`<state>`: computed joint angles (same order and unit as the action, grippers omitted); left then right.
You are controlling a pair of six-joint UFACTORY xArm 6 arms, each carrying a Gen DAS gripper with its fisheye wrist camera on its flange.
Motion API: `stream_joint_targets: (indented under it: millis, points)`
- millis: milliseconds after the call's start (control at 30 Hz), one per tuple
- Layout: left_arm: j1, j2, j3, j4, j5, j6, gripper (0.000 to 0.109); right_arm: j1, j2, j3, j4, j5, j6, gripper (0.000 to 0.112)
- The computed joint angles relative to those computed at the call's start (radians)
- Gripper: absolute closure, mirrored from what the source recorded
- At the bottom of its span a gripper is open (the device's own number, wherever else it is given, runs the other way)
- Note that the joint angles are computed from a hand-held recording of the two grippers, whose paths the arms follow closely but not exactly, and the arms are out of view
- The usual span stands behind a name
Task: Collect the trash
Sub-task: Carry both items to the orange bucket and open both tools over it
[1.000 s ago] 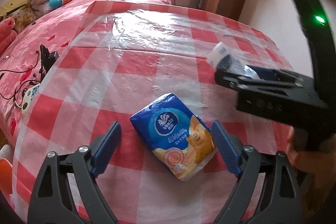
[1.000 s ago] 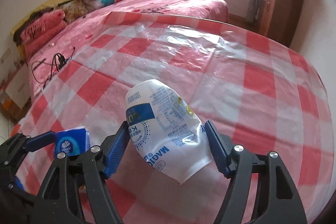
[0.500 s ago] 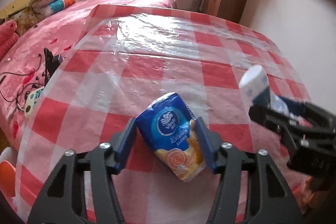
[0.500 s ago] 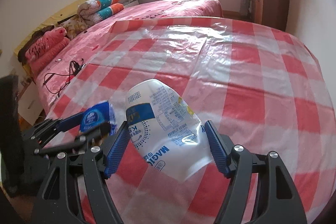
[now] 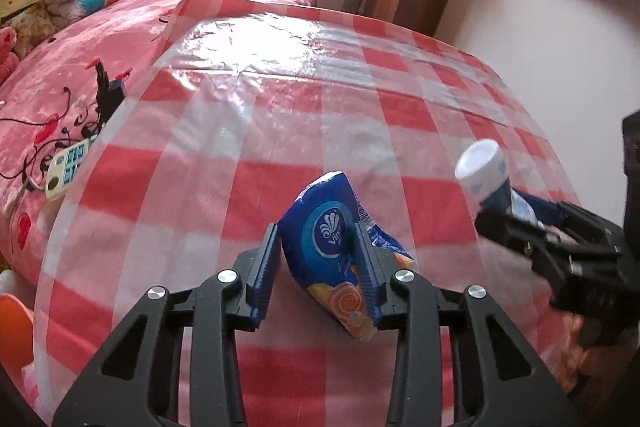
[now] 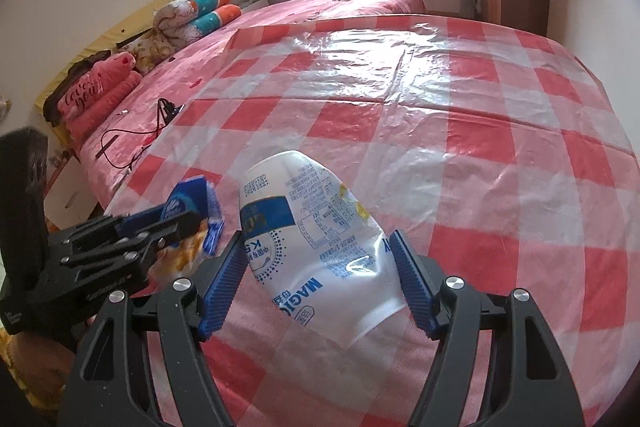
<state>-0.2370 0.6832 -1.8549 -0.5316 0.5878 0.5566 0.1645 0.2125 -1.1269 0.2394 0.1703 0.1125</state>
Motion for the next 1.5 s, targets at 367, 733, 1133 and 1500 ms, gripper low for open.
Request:
stream_joint_targets:
  millis: [367, 733, 1133, 1500]
  points:
    - [0.048, -0.126, 0.178, -0.228, 0.019, 0.208, 0.082, 0.055, -0.03, 0.04, 0.029, 0.004, -0.023, 0.041]
    - [0.106, -0.217, 0.281, -0.33, 0.006, 0.302, 0.083, 0.126, -0.022, 0.004, 0.01, 0.033, -0.017, 0.041]
    - [0.185, -0.267, 0.342, -0.344, -0.069, 0.329, 0.083, 0.199, 0.03, -0.098, -0.014, 0.103, -0.042, 0.041]
    - [0.283, -0.276, 0.373, -0.322, -0.129, 0.298, 0.083, 0.284, 0.148, -0.298, -0.034, 0.21, -0.092, 0.041]
